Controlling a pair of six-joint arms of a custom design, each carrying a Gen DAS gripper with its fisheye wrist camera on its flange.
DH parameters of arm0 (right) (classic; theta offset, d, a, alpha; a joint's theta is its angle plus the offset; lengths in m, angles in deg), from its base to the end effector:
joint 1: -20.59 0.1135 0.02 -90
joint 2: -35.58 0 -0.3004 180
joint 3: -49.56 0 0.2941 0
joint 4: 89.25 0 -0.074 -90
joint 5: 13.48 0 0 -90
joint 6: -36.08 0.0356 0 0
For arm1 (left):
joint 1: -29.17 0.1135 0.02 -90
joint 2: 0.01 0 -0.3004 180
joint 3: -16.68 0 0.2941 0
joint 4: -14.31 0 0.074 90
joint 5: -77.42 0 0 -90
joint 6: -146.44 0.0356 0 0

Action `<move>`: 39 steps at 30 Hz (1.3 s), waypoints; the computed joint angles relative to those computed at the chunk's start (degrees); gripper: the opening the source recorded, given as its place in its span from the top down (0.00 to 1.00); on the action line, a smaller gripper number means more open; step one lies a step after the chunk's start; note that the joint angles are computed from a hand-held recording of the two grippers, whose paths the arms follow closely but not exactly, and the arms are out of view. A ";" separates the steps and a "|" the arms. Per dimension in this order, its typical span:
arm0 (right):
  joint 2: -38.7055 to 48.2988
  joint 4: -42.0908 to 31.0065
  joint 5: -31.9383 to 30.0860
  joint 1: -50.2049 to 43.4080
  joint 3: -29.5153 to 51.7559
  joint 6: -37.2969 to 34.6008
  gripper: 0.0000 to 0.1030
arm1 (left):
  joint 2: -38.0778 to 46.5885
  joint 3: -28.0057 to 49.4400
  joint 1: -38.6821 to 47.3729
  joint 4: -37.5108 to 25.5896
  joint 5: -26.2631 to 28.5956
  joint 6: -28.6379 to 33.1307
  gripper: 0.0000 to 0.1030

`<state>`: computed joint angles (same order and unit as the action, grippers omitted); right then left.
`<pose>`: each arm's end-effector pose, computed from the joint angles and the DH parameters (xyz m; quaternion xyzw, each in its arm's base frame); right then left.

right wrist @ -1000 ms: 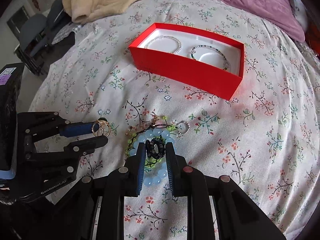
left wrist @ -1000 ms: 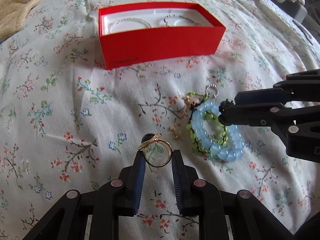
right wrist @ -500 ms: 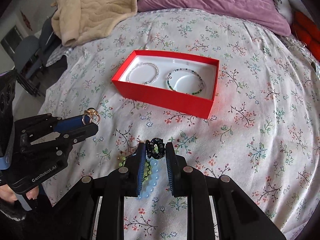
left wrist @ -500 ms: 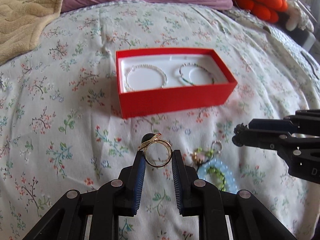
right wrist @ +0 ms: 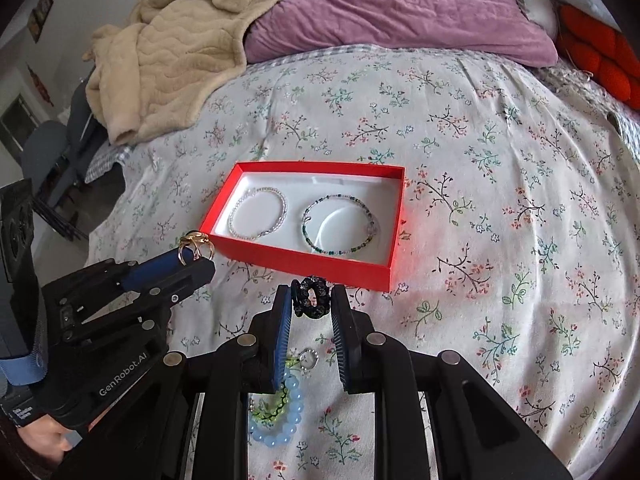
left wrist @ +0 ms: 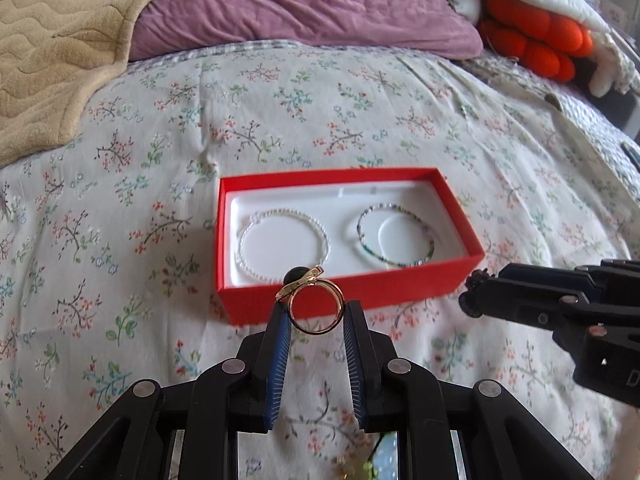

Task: Organize jewelry
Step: 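Lift and carry the gold rings and black ring toward the red box, then lower the rings into the box onto the bracelets and open both tools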

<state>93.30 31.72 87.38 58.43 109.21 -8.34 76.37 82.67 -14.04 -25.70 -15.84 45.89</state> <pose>0.1721 0.1252 0.2859 0.0912 0.9508 0.1198 0.2708 0.2261 -0.2097 0.2680 0.2552 0.9053 -0.1292 0.3141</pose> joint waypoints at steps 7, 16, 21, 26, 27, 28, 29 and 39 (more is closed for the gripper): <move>0.41 5.60 -1.30 -5.56 -1.46 -3.18 0.79 | 5.50 2.66 -0.63 3.51 -1.86 -1.90 0.79; 2.78 12.29 -4.83 -11.37 -3.76 -6.14 0.79 | 11.63 5.24 -0.73 6.70 -4.84 -2.43 0.79; 4.60 14.10 -5.82 -13.07 -4.36 -7.19 0.79 | 13.95 6.41 -0.29 7.37 -5.44 -2.71 0.79; 5.74 15.72 -6.97 -14.11 -4.66 -8.80 0.79 | 15.88 7.34 0.67 7.20 -4.89 -3.20 0.79; 6.07 15.84 -6.94 -14.15 -4.61 -8.99 0.79 | 16.30 7.51 0.81 7.14 -4.73 -3.20 0.79; 6.40 16.11 -7.08 -14.29 -4.63 -9.18 0.79 | 16.61 7.66 0.93 7.06 -4.57 -3.12 0.79; 6.65 16.30 -7.32 -14.49 -4.66 -9.36 0.79 | 16.87 7.71 0.98 7.32 -4.74 -2.88 0.79; 8.03 18.01 -10.19 -16.12 -5.26 -10.16 0.77 | 17.21 8.09 0.90 7.12 -5.23 -2.22 0.71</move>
